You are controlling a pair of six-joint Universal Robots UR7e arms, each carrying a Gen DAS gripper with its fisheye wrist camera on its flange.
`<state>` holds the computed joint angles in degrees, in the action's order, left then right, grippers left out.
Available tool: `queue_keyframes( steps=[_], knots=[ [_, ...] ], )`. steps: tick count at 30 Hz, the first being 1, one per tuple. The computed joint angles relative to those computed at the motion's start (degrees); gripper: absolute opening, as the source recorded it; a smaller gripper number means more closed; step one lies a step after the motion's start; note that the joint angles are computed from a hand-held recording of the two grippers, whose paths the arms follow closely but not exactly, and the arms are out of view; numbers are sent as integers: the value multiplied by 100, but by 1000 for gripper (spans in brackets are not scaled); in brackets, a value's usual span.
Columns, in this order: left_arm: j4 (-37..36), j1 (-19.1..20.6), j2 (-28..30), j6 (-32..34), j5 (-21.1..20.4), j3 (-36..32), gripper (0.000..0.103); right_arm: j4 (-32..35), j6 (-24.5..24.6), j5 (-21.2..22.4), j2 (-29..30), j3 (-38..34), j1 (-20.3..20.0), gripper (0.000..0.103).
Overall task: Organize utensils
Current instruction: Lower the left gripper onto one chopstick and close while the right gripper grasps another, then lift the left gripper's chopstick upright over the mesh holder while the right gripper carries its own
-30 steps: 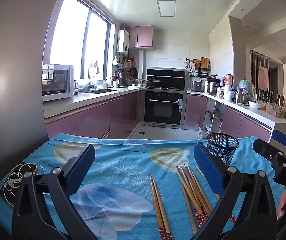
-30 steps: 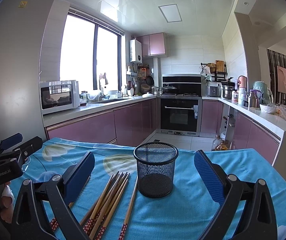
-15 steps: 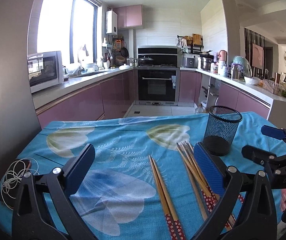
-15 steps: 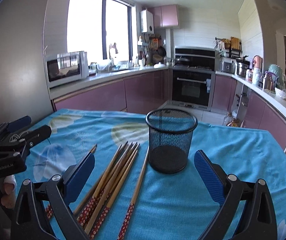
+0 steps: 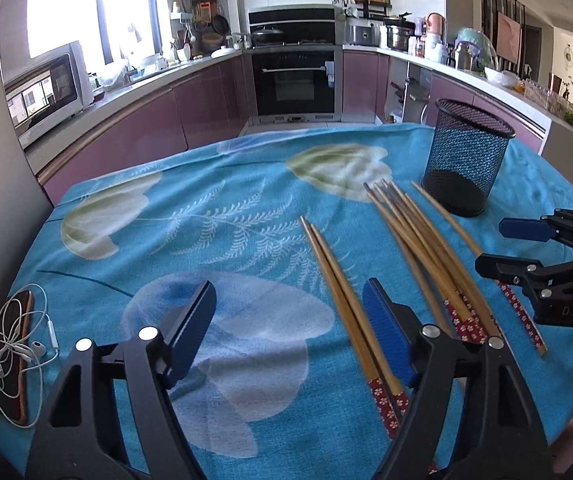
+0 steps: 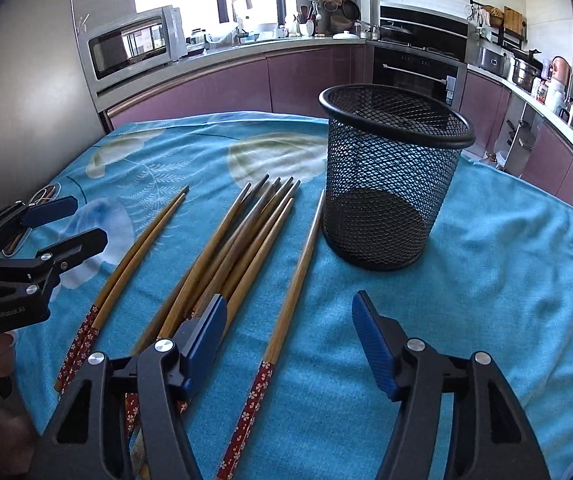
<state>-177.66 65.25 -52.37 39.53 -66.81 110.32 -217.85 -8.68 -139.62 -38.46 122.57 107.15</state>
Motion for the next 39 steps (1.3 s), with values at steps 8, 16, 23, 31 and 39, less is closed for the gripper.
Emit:
queue_keyframes(
  steps=[8, 16, 23, 31, 39],
  knots=[
    [480, 4, 204, 23, 242, -228, 70, 444, 187, 37, -90, -45, -116, 49],
    [951, 5, 287, -110, 267, -392, 61, 577, 128, -25, -119, -93, -144, 43],
    [1353, 24, 393, -306, 54, -628, 41, 785, 143, -5, -165, -172, -171, 33],
    [1786, 66, 404, -744, -246, -823, 11, 663, 348, 419, -307, -17, -309, 6],
    [1816, 68, 288, -960, -388, -779, 8, 435, 314, 637, -383, 126, -296, 6]
  ],
)
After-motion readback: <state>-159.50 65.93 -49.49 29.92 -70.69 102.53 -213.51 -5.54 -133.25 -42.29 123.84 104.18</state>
